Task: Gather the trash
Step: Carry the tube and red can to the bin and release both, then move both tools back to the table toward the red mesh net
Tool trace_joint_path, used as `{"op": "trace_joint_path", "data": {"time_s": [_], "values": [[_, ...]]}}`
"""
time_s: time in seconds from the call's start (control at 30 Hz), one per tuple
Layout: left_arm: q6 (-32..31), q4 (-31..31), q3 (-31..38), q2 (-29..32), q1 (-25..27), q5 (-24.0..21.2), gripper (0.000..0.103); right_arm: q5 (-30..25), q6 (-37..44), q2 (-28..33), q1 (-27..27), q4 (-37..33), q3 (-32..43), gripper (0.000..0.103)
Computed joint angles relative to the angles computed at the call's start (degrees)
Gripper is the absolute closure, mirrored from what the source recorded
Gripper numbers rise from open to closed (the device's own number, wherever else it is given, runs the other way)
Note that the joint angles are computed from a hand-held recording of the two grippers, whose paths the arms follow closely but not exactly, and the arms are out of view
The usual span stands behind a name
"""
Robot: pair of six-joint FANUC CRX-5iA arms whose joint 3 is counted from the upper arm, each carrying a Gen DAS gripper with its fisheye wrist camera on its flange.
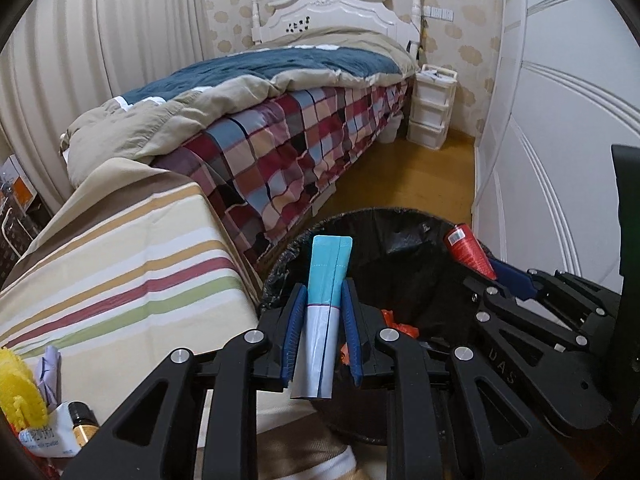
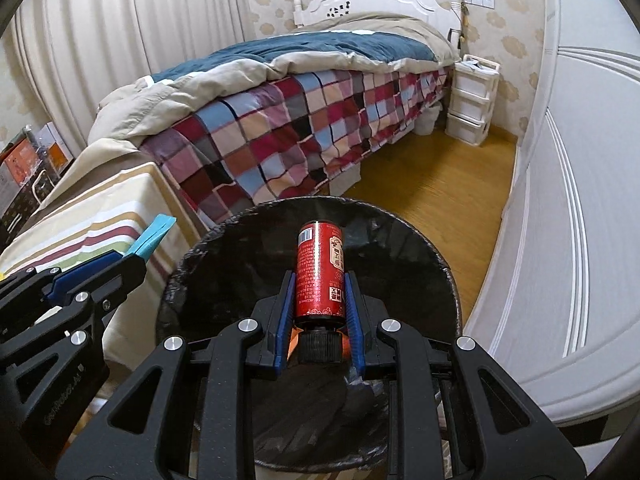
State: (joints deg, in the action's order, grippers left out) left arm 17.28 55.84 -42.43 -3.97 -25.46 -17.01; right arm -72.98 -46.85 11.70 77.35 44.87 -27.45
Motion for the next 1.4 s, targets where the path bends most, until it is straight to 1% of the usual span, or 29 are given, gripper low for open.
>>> {"op": "trace_joint_path", "data": {"time_s": [0.07, 0.1, 0.13, 0.2, 0.23, 0.3, 0.33, 0.37, 0.47, 0.6, 0.77, 0.87, 0.97, 1.1, 1.3, 1.4], "values": [[1.72, -2.05, 0.15, 0.09, 0.21, 0.31, 0.075, 0.1, 0.16, 0.01, -0.26, -0.2, -0.26, 0.079], [3.11, -3.46, 0.8, 0.54, 0.25, 0.36, 0.065, -0.35, -0.07, 0.16, -0.22, -0.21, -0.3, 0.076], [3.45, -3.61, 0.77, 0.47, 0.28, 0.57, 0.052, -0.59, -0.19, 0.24, -0.28, -0.36, -0.28, 0.072], [0.04, 1.27, -0.94, -0.63, -0.56, 2.14, 0.044, -1.1, -0.67, 0.36, -0.18, -0.56, -0.23, 0.059], [-1.03, 2.61, -1.43, -1.02, -0.78, 2.62, 0.043, -1.73, -0.89, 0.56, 0.02, -0.78, -0.01, 0.057], [-1.3, 2.66, -2.17, -2.03, -0.58, 3.28, 0.033, -2.87, -0.73, 0.94, 0.31, -1.4, 0.58, 0.052], [-1.59, 3.03, -2.6, -2.48, -0.56, 3.85, 0.032, -3.73, -0.73, 1.23, 0.61, -1.83, 1.08, 0.05], [-1.78, 3.3, -3.14, -3.13, -0.35, 4.3, 0.032, -4.16, -0.88, 1.27, 0.79, -2.01, 1.23, 0.045], [0.56, 0.39, -3.64, -4.91, 2.32, 2.63, 0.03, -5.7, -1.4, 1.59, 1.64, -2.72, 2.23, 0.044], [1.96, -0.98, -4.71, -7.51, 6.0, 0.27, 0.028, -6.57, -1.71, 2.2, 2.55, -2.77, 3.99, 0.042], [-0.14, -0.44, -7.47, -11.8, 11.13, -2.32, 0.025, -6.23, -1.79, 3.8, 3.9, -1.28, 6.99, 0.036], [-1.42, -0.68, -9.14, -14.5, 15.23, -4.23, 0.024, -5.69, -0.61, 5.54, 4.37, -0.18, 9.75, 0.035], [-2.81, -0.69, -10.17, -16.2, 19.77, -6.29, 0.023, -3.43, 0.88, 7.51, 4.22, 1.59, 12.45, 0.033], [-4.41, -0.41, -11.29, -17.84, 25.69, -7.35, 0.023, -0.47, 4.55, 10.97, 3.46, 3.7, 16.95, 0.032], [-4.85, -0.47, -11.9, -18.8, 34.71, -8.88, 0.022, 3.58, 10.13, 15.03, 1.91, 3.88, 22.42, 0.032], [-5.01, -0.61, -11.99, -18.6, 37.83, -8.95, 0.022, 3.74, 11.61, 16.19, 1.64, 4.04, 24.17, 0.032]]}}
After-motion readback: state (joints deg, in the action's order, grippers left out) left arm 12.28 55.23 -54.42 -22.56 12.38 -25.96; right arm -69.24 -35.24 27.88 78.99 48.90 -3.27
